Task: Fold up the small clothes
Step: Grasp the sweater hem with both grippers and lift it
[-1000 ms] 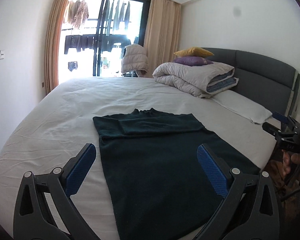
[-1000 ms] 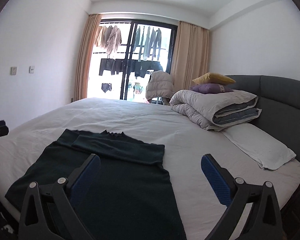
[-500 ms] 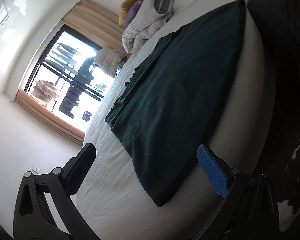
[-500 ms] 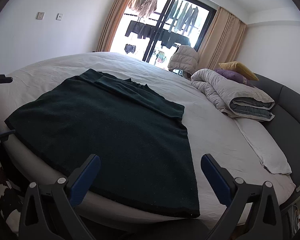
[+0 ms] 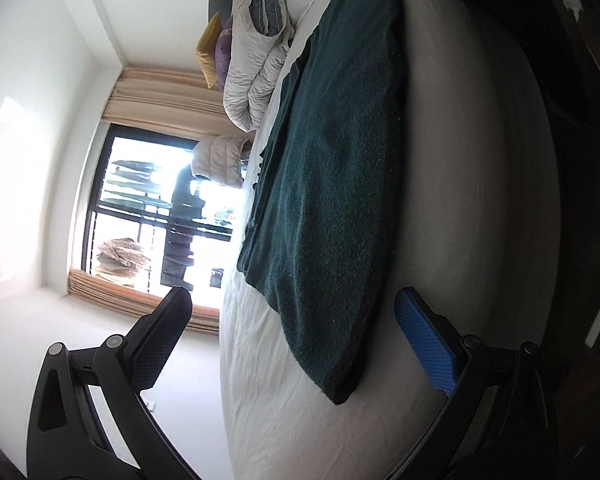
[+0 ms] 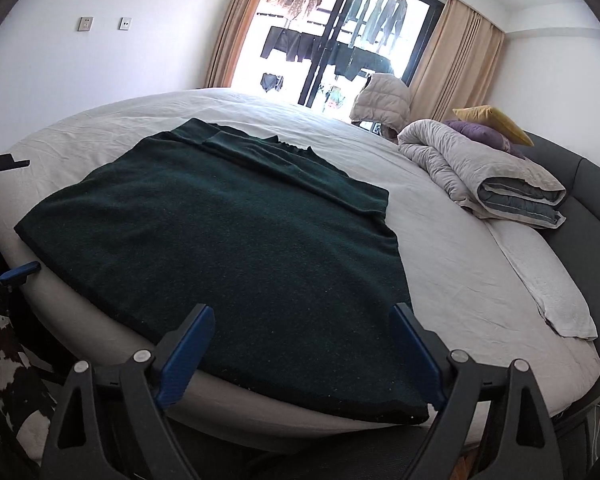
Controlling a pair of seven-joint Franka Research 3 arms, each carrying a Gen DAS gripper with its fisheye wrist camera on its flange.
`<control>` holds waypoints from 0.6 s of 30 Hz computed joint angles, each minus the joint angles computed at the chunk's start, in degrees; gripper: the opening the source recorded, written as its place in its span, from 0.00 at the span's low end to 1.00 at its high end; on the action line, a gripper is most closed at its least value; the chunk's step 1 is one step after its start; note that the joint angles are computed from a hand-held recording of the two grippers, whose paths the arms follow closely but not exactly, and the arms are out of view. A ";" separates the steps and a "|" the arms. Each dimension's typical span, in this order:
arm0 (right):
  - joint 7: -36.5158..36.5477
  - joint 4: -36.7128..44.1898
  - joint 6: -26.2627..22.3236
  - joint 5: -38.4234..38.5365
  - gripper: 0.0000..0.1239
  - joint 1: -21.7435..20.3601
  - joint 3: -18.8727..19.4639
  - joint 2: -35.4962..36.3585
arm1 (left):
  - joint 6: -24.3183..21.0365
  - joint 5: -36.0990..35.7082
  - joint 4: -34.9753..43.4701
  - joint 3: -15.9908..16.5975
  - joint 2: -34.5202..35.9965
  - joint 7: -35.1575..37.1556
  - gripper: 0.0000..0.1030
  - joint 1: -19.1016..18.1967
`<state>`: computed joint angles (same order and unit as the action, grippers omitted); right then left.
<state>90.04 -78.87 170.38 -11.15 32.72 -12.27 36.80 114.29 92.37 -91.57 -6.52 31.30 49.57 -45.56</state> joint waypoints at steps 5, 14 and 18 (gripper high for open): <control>-0.66 -0.39 -0.69 -0.19 0.66 -0.08 0.28 -0.35 | -0.95 4.05 -2.51 0.63 -0.89 -0.34 0.76 0.18; -7.76 -6.71 -1.05 -6.85 0.53 1.44 -1.42 -3.75 | 8.47 -4.72 -2.55 -1.78 -5.11 -4.91 0.12 5.98; -8.64 -8.73 -2.35 -12.23 0.48 3.03 -3.98 -4.55 | 10.36 -7.37 -0.70 -1.91 -5.96 -6.62 0.06 7.16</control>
